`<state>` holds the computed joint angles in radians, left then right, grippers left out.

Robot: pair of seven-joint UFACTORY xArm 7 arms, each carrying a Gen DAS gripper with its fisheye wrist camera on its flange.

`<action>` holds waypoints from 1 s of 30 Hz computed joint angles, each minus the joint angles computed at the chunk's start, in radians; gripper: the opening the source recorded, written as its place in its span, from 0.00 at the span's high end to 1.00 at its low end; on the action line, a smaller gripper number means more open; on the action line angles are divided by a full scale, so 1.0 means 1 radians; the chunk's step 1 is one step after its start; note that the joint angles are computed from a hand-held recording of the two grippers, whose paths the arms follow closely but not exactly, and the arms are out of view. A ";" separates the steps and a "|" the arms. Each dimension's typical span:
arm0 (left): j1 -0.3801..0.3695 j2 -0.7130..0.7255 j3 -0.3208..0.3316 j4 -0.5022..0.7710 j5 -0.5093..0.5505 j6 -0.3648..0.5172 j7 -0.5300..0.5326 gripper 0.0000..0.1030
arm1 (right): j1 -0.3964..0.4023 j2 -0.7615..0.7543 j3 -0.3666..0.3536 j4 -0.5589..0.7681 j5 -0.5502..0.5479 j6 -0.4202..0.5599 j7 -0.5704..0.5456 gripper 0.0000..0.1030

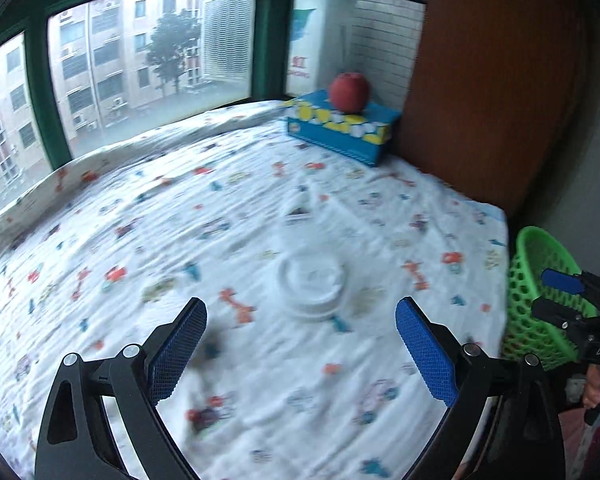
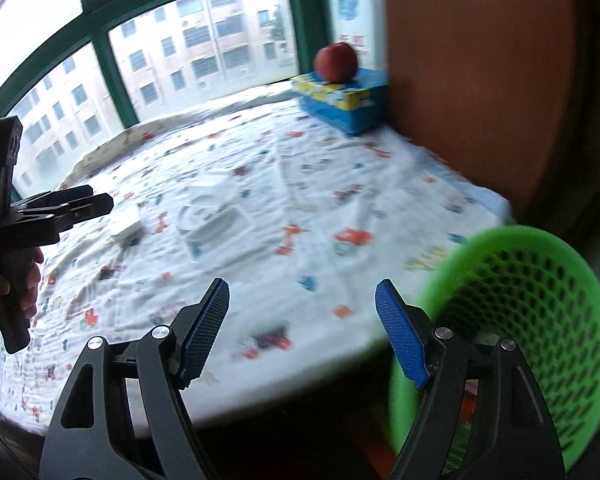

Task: Collect trash
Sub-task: 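Move both tools back toward the white foam block and clear container, then grasp the white foam block with the left gripper while the right grasps the clear rectangular container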

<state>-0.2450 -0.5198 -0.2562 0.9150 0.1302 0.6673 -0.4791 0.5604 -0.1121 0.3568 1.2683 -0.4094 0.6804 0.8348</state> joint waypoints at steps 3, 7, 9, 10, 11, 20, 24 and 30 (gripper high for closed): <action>0.012 -0.052 0.044 -0.058 -0.012 0.003 0.019 0.10 | 0.024 0.106 0.006 0.097 -0.012 0.005 -0.020 0.27; 0.034 -0.097 0.075 -0.111 -0.029 0.002 0.043 0.10 | 0.089 0.233 -0.024 0.218 -0.032 0.027 -0.057 0.27; 0.041 -0.113 0.088 -0.132 -0.039 0.002 0.063 0.10 | 0.119 0.288 -0.042 0.273 -0.025 0.034 -0.077 0.27; 0.044 -0.117 0.095 -0.140 -0.044 0.001 0.072 0.10 | 0.137 0.318 -0.053 0.306 -0.028 0.047 -0.083 0.27; 0.050 -0.120 0.097 -0.146 -0.048 0.002 0.079 0.10 | 0.150 0.339 -0.063 0.329 -0.021 0.052 -0.091 0.27; 0.070 -0.119 0.137 -0.195 -0.092 -0.006 0.159 0.10 | 0.222 0.453 -0.139 0.437 0.057 0.102 -0.101 0.27; 0.077 -0.110 0.146 -0.204 -0.111 -0.021 0.178 0.10 | 0.218 0.486 -0.146 0.473 0.131 0.104 -0.068 0.27; 0.069 -0.085 0.161 -0.204 -0.133 -0.042 0.233 0.10 | 0.235 0.573 -0.176 0.604 0.201 0.157 0.049 0.27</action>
<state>-0.1758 -0.6046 -0.0948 0.7108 -0.0033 0.6253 -0.2461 0.7955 0.4611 0.1806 1.8720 -0.2079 0.8372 0.8835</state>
